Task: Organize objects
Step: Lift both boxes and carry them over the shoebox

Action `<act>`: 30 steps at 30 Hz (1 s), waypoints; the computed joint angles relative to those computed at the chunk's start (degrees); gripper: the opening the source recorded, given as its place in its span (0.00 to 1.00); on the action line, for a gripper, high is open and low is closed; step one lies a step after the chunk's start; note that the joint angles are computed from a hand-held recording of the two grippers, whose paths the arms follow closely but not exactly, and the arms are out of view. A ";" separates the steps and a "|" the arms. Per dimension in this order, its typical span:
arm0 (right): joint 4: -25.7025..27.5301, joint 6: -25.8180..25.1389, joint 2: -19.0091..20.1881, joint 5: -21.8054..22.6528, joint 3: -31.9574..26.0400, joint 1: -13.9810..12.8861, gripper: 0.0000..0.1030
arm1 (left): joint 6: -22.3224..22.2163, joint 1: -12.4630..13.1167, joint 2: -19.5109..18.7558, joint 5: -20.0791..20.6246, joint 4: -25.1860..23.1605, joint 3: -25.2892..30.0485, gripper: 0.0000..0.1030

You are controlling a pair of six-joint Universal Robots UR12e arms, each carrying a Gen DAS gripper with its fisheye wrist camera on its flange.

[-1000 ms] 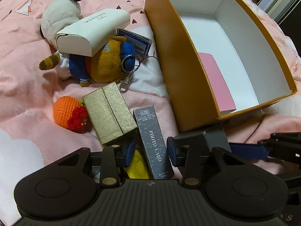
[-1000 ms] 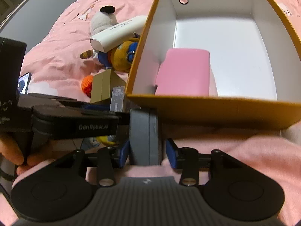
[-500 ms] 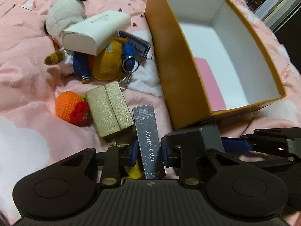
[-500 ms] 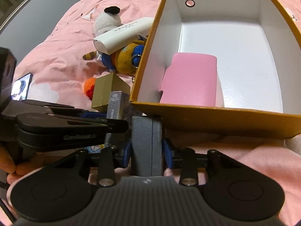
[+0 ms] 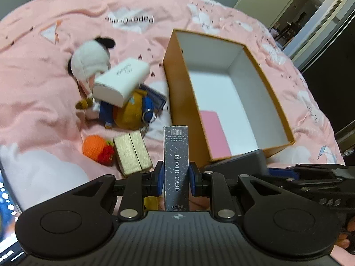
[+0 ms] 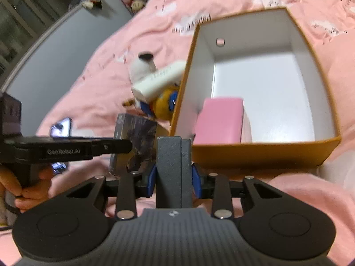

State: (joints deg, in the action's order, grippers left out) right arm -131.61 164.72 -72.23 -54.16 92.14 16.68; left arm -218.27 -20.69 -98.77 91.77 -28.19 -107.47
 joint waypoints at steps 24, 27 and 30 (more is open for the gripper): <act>-12.92 9.87 3.91 -11.49 -4.89 -2.00 0.34 | 6.07 0.19 -8.00 -6.25 6.23 9.64 0.24; -10.52 8.57 5.88 -12.31 -6.90 -1.37 0.34 | 5.02 0.48 -9.50 -7.02 5.77 10.66 0.24; -6.80 6.42 7.66 -13.50 -8.88 -0.58 0.34 | 4.98 0.59 -10.26 -6.90 5.20 11.15 0.24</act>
